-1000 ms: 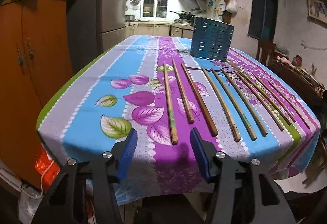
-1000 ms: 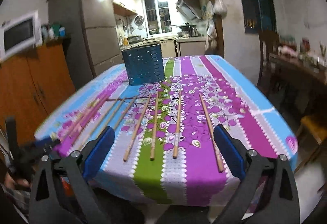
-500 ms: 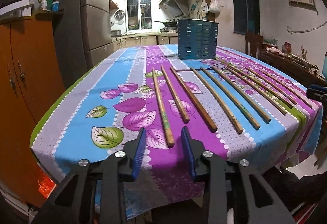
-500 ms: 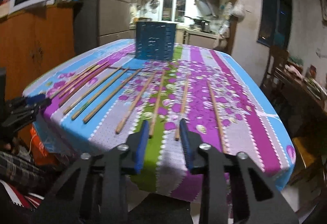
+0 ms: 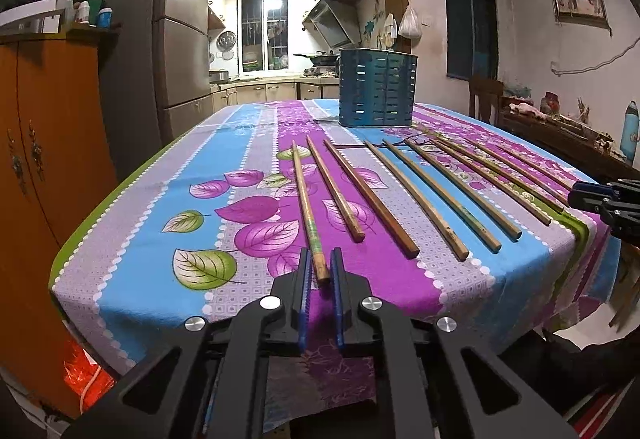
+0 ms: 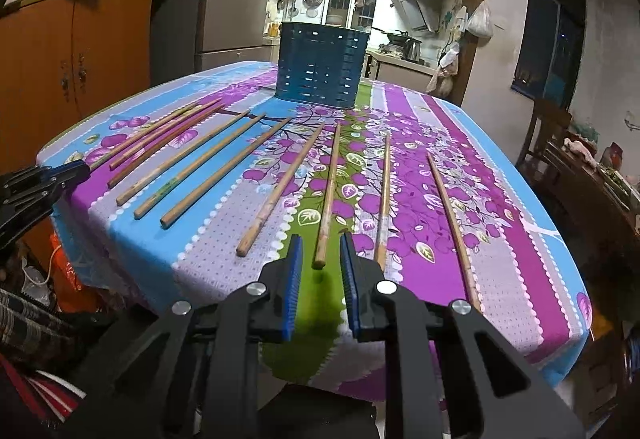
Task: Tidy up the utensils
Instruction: 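Close the left tool on a wooden chopstick while the right tool closes on another, then lift the left tool's chopstick upright over the blue holder while the right tool does likewise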
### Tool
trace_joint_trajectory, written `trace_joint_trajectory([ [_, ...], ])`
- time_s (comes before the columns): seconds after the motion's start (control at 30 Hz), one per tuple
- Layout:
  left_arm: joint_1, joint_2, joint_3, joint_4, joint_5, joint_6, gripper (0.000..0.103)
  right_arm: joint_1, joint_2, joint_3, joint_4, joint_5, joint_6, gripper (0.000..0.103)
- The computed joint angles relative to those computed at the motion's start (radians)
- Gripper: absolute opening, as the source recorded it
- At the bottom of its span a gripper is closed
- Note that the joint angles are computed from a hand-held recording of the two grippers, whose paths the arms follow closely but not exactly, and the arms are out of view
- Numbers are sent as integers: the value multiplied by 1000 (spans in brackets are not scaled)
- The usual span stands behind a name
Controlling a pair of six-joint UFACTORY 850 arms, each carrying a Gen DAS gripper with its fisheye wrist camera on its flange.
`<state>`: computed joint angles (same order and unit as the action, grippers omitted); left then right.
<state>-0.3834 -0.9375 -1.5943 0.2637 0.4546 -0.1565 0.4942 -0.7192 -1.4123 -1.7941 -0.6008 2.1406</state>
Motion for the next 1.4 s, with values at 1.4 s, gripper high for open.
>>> trace_joint_trajectory([
  [1.4,6,86,81,-125,60,78,8,0,141,156,-358,-98,475,5],
])
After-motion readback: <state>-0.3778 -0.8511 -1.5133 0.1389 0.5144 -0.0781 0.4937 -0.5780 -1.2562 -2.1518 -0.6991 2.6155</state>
